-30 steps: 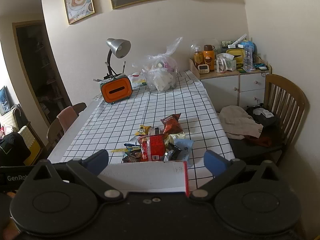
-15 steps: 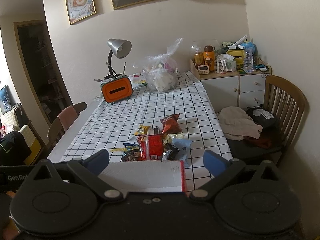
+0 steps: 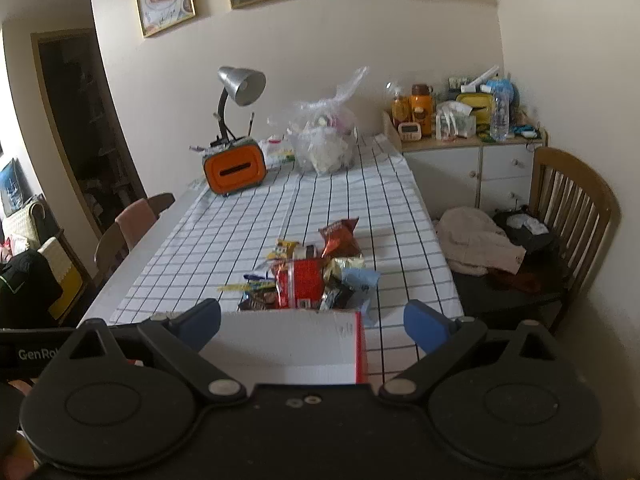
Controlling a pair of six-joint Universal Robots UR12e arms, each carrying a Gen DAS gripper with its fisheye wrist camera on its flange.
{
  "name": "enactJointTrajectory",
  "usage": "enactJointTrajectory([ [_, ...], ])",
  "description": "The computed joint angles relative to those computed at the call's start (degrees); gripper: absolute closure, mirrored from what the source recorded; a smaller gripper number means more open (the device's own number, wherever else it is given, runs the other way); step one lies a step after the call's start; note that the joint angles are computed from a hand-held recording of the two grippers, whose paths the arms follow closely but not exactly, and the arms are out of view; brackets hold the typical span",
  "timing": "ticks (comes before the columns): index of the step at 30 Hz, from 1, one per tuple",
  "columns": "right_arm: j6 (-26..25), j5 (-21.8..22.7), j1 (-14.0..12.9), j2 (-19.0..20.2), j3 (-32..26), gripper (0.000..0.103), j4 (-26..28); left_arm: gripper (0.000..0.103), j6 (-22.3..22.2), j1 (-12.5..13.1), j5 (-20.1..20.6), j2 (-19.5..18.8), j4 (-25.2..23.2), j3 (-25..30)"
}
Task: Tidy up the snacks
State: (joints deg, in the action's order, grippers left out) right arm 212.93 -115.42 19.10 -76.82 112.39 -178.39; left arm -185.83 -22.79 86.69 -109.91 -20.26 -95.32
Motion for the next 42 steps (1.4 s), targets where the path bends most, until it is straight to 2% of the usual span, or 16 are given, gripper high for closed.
enactJointTrajectory([
  [10,0.47,-0.84,0.02,0.69,-1.26,0.006,2.61,0.000,1.79,0.39,-1.60,-1.26,-0.86,1.26],
  [15,-0.16,0.87,-0.73,1.17,-1.98,0.006,2.99,0.000,3.53,0.96,-3.24,-2.35,-0.59,2.44],
  [20,1.44,3.84,-2.44,1.74,-3.73,0.006,7.99,0.000,5.56,1.81,-5.92,-4.41,-4.53,5.49],
  [24,3.66,7.81,-4.44,2.08,-5.03,0.007,12.00,0.000,7.78,2.50,-7.77,-6.39,-7.80,8.56],
  [30,4.05,7.95,-6.37,3.97,-9.02,0.009,16.76,0.000,12.47,3.23,-9.08,-10.25,-12.65,15.43],
  [37,4.72,10.56,-8.45,7.17,-14.76,0.011,23.17,0.000,15.07,3.93,-10.25,-16.28,-22.99,26.49],
  [42,8.99,15.34,-10.43,9.89,-18.95,0.015,30.42,0.001,16.27,3.88,-10.99,-21.13,-32.30,35.19],
])
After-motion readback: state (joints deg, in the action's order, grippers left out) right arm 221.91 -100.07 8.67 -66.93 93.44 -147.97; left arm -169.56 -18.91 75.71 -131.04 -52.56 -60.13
